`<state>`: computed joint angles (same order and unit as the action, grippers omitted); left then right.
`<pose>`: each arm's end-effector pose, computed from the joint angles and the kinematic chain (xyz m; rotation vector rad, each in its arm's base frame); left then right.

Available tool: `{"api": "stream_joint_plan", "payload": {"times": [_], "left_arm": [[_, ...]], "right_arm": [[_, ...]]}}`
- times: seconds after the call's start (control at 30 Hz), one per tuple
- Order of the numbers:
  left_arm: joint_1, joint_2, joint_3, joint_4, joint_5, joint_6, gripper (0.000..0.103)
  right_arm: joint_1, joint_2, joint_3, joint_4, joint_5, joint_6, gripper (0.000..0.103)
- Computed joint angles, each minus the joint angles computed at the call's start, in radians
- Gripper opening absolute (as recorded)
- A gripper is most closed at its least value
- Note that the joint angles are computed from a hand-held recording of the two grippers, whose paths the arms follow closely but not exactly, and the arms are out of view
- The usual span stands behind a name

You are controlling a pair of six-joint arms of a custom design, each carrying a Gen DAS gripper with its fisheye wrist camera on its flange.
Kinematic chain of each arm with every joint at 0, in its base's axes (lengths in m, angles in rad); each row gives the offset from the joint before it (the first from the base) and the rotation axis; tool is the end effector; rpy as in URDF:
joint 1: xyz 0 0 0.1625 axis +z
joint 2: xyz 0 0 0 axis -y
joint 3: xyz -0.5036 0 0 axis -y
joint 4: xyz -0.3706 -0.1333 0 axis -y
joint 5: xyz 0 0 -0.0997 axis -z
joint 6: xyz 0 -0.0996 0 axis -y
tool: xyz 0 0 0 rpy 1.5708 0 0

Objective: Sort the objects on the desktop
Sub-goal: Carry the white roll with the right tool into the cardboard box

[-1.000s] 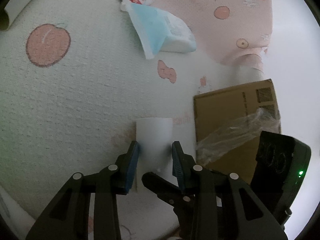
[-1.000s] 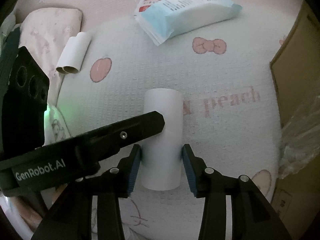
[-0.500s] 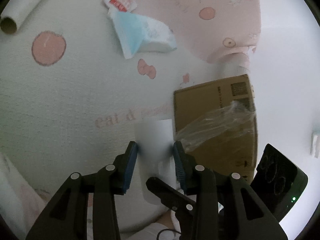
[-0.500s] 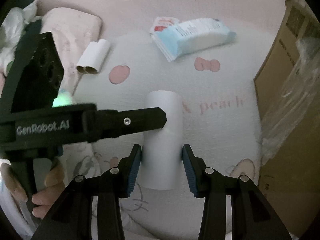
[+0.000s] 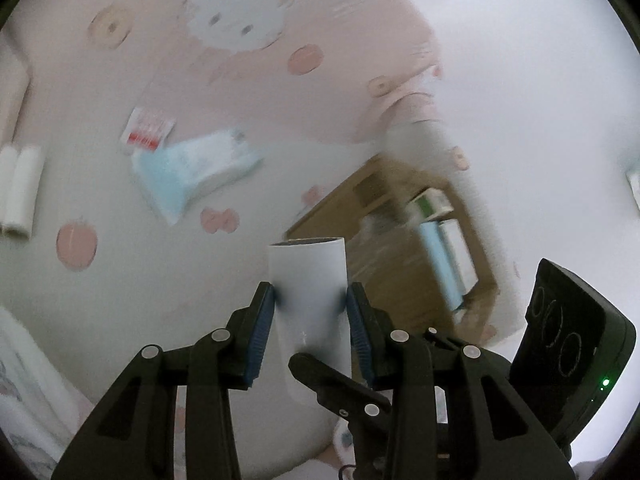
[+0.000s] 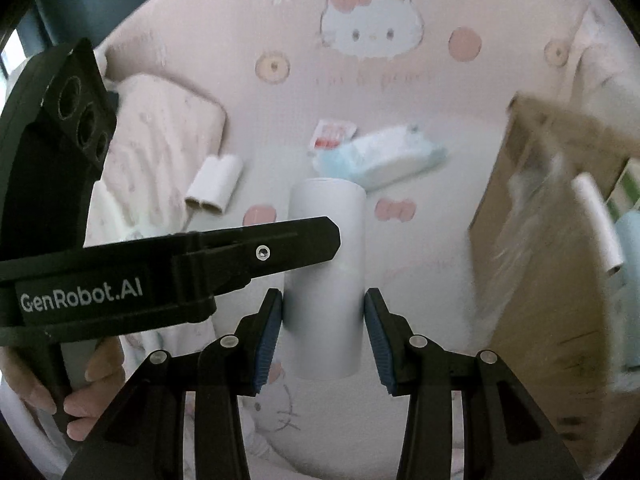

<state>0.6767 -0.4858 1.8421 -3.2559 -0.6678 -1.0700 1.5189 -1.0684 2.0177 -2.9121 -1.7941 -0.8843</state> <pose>-0.3653 -0.5647 0.0094 -0.4366 2.5706 -1.2875 0.0806 -0.5925 0.2509 1.0547 -2.5373 0.3478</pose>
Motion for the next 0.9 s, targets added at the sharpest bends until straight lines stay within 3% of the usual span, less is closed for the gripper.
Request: {"api": "stream_joint_plan", "payload": {"times": [0.33, 0.63, 0.9], "left_arm": [[-0.006, 0.037, -0.257, 0.057, 0.022, 0.290, 0.040], [0.017, 0.127, -0.517, 0.174, -0.034, 0.440, 0.040], [0.053, 0.213, -0.735, 0.285, -0.133, 0.495, 0.040]], "right_arm": [[0.022, -0.079, -0.059, -0.072, 0.065, -0.013, 0.039], [0.007, -0.118, -0.137, -0.053, 0.061, -0.003, 0.040], [-0.013, -0.118, -0.196, -0.058, 0.021, -0.022, 0.040]]}}
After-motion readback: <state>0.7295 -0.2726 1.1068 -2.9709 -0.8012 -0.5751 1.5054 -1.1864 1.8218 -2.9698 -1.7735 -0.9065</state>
